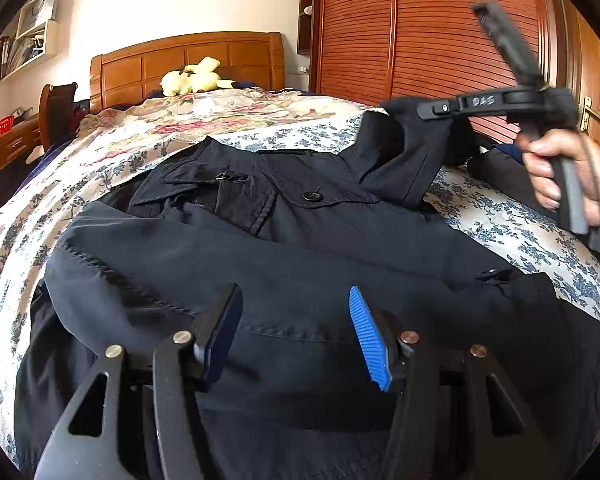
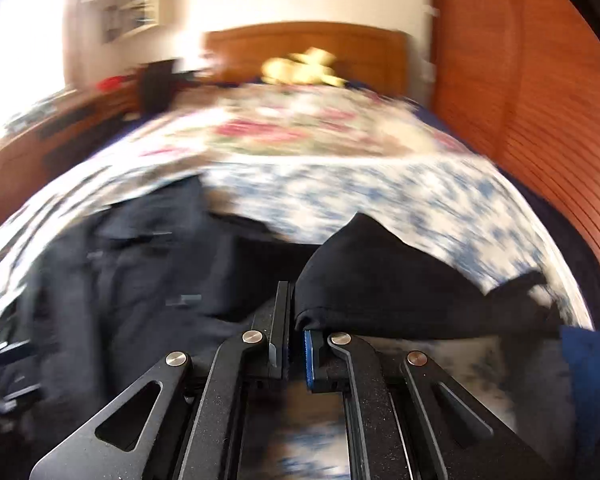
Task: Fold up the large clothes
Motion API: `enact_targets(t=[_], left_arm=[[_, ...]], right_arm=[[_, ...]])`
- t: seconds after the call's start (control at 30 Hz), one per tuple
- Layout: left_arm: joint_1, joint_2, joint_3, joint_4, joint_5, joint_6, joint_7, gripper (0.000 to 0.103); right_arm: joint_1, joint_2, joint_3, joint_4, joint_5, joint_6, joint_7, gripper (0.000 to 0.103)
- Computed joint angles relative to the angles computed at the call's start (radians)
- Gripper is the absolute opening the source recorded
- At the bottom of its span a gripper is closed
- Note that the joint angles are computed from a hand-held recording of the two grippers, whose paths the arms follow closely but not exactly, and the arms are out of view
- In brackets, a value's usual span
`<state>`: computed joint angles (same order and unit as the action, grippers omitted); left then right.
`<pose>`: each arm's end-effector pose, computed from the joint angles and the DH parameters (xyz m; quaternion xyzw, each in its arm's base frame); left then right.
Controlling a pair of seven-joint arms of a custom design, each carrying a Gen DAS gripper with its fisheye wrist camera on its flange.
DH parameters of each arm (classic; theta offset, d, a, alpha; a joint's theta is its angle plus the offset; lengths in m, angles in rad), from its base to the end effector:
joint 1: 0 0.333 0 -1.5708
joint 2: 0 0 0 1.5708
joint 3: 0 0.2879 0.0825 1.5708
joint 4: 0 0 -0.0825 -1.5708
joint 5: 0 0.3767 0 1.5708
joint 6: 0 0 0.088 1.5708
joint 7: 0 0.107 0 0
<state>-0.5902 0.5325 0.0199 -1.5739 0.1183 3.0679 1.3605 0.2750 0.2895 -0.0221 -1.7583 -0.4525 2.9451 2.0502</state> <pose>0.6003 -0.3997 0.4283 -0.4593 0.7582 -0.4125 0.2099 0.6404 0.1967 0.4818 -0.6880 0.5740 -0.2974 0.3297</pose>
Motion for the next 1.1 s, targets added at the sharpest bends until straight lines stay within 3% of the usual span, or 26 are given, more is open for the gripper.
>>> enact_targets(t=[0.07,0.2,0.3,0.33,0.37,0.53,0.67,0.8,0.87,1.1], left_arm=[[-0.001,0.000,0.001,0.001,0.002,-0.001,-0.001,0.055],[0.003,0.001,-0.003,0.001,0.000,0.003,0.001,0.055],[0.003,0.002,-0.003,0.003,-0.004,0.002,-0.001,0.055],[0.006,0.003,-0.007,0.003,-0.006,0.003,0.001,0.055],[0.007,0.003,-0.008,0.003,-0.007,0.004,0.002,0.055],[0.003,0.002,-0.004,0.002,-0.008,0.005,0.004,0.055],[0.000,0.001,-0.001,0.001,-0.007,0.006,0.003,0.055],[-0.001,0.002,0.000,0.001,-0.006,0.005,0.003,0.055],[-0.001,0.000,0.000,-0.001,-0.005,0.005,0.004,0.055],[0.002,-0.002,-0.003,-0.006,-0.009,0.011,0.011,0.055]], right_arm=[[-0.021,-0.007,0.076,-0.006,0.075,-0.019,-0.108,0.003],[0.015,0.006,0.087,0.024,0.111,-0.117,-0.158,0.004],[0.106,-0.012,0.004,0.023,-0.046,-0.186,0.003,0.021],[0.119,-0.026,-0.009,0.012,-0.098,-0.181,0.049,0.022],[0.111,-0.051,-0.003,-0.013,-0.110,-0.147,0.063,0.023],[0.112,-0.118,-0.032,-0.039,-0.331,-0.093,0.272,0.060],[0.099,-0.108,-0.032,0.027,-0.484,-0.185,0.392,0.064],[0.064,-0.068,-0.025,0.086,-0.487,-0.234,0.367,0.066],[0.031,-0.015,-0.010,0.134,-0.381,-0.275,0.259,0.070],[-0.013,0.091,-0.056,0.181,-0.254,-0.351,0.256,0.071]])
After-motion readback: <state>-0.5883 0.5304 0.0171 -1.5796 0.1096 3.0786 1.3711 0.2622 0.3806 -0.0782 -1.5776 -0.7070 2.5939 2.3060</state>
